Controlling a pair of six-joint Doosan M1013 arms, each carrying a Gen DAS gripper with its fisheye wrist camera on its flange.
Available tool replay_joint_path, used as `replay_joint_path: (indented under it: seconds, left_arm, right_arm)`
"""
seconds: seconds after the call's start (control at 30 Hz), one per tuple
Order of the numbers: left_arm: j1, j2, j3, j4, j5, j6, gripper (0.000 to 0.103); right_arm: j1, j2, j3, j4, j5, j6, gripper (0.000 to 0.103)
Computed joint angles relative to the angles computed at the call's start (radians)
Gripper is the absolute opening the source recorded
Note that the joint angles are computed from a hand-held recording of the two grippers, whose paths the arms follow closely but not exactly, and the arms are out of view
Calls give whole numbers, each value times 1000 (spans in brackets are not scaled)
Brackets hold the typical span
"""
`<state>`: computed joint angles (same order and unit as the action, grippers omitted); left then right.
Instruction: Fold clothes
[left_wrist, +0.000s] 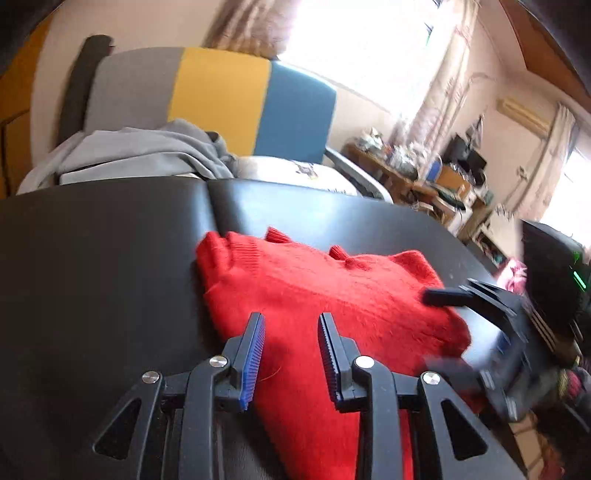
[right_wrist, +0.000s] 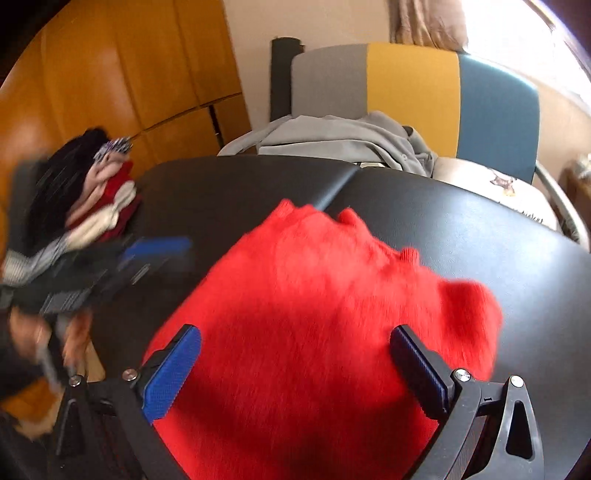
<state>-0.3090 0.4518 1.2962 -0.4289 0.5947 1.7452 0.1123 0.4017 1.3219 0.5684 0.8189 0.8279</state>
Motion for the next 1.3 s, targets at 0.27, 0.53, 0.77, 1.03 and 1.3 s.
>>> replay_joint_path:
  seconds: [0.27,0.53,0.77,1.03,1.3]
  left_arm:
    - [-28,50,-24,74,32,-66,33]
    - [-47,44,-33,208,43,-210,34]
    - [-69,9,-20,388,50,-375,35]
    - [42,-58,108,-166,6,-73,52]
    - [122,7,107,-596,187,189,56]
  right_arm:
    - [43,-68,203,-149,-296,-52,103]
    - [37,-61,186,-117,-276,-49,103]
    - [50,-72,189,-173,-296,-6,103]
    - [-62,-98,126,191,-41,-23,103]
    - [-145,24,20,221,183,201,103]
